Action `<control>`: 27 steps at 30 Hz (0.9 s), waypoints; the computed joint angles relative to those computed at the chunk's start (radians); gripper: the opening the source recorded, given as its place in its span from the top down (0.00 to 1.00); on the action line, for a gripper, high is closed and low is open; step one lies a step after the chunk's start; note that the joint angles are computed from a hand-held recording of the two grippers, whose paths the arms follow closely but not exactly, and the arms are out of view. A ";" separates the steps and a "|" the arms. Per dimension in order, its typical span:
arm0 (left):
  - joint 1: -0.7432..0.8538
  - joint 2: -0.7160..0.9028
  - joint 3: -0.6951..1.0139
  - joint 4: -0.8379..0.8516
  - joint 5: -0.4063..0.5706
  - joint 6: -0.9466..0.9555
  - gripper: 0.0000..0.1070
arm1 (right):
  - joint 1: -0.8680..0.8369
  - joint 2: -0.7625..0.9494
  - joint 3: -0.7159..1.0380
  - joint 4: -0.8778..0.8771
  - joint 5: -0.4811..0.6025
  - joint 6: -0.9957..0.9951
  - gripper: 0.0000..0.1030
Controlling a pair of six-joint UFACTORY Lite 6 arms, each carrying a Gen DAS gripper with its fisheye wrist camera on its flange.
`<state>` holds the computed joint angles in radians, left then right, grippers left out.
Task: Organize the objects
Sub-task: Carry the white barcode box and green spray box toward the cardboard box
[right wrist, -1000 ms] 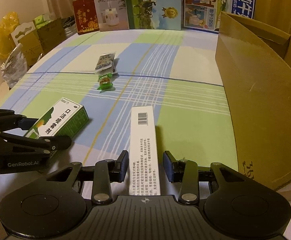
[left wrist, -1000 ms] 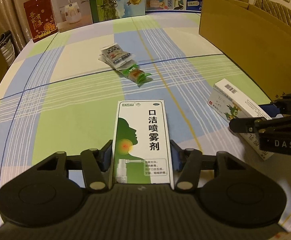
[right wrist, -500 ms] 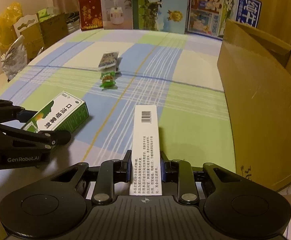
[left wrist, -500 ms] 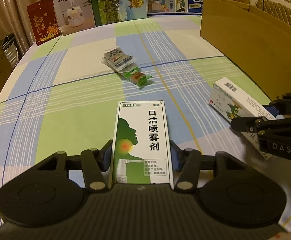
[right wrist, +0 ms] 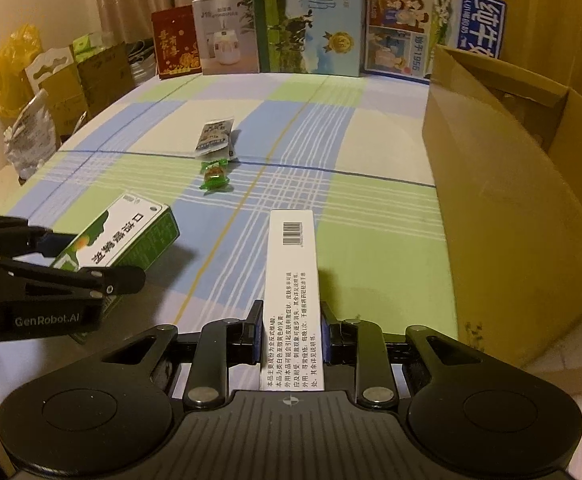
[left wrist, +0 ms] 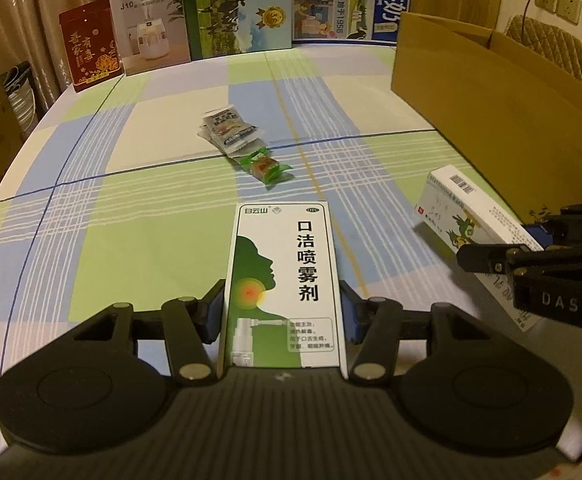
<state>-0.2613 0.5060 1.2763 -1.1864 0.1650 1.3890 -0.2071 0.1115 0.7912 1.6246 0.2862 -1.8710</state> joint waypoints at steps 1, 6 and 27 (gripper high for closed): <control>-0.003 -0.013 -0.010 0.018 -0.002 -0.016 0.53 | -0.008 -0.021 -0.005 -0.055 0.006 0.056 0.78; -0.031 -0.131 -0.085 0.167 -0.009 -0.213 0.53 | -0.036 -0.175 -0.062 -0.317 0.040 0.333 0.78; -0.315 -0.552 -0.229 1.023 0.099 -1.321 0.53 | -0.471 -0.598 0.017 -0.802 0.527 0.748 0.78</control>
<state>-0.5766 -0.0462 1.0471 -0.1637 0.2640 0.0683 -0.6782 -0.4860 0.8087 0.8227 0.8132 -1.1226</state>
